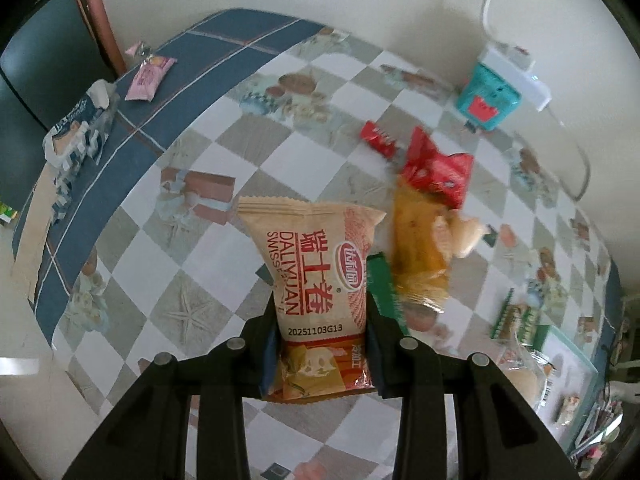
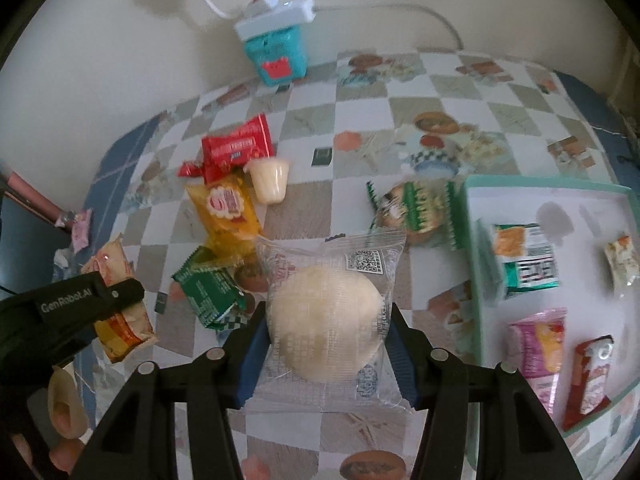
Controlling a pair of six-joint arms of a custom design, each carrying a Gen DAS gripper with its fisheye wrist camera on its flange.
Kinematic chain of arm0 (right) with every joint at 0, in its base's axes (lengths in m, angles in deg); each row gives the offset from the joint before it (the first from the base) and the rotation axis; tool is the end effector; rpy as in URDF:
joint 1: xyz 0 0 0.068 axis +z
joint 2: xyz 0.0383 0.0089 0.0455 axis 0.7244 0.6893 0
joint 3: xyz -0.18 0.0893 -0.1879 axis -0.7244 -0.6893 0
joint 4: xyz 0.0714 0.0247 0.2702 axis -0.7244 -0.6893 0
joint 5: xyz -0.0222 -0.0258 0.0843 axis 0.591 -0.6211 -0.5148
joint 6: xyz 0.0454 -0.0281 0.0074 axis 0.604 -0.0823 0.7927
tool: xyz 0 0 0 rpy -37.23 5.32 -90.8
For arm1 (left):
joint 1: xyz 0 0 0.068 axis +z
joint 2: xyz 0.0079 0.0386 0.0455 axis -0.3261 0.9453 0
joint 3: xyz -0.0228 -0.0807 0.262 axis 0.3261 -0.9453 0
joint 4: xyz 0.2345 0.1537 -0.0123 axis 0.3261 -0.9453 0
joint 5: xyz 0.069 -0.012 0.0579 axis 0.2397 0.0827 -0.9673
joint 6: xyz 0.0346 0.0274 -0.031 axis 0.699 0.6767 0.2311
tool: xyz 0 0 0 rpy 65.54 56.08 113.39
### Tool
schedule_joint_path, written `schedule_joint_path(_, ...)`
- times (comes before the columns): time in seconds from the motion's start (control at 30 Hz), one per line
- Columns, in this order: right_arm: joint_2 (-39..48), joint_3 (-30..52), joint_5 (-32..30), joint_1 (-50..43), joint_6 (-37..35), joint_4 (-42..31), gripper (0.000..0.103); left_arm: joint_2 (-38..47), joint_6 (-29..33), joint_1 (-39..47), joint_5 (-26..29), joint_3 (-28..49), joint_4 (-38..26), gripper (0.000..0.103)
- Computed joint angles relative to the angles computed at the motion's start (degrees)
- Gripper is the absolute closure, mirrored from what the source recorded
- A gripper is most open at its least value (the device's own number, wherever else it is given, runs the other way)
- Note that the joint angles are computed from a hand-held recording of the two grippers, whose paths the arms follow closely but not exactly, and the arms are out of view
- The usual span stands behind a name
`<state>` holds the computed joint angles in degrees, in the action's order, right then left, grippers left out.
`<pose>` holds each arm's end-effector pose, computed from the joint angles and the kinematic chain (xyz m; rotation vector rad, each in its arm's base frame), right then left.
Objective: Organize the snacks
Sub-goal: 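Carry the Swiss roll bag with the left tool while the right tool carries the bun bag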
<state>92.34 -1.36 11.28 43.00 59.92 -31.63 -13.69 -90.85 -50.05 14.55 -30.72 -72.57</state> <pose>0.1515 -0.0023 0.1613 0.2885 2.7119 0.3024 0.1712 -0.0959 0.1601 -0.5767 2.7729 -0.0722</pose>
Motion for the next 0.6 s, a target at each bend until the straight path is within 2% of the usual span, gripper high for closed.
schedule_joint_path(0.2, -5.6, 2.0, -3.3, -11.3, -7.6, -7.0, 0.045, -2.0, -3.9, -6.1, -3.2, 1.9, -3.0, 0.065)
schedule_joint_path(0.3, -6.0, 3.0, -7.2, -20.9, -13.7, -10.1, 0.045, -1.4, -5.2, -8.8, -4.5, 2.8, -2.9, 0.065)
schedule_joint_path(0.6, 3.8, 8.6, -13.8, -50.3, -34.3, -13.8, 0.045, 4.1, -9.9, -18.4, -6.3, 9.1, -3.6, 0.065)
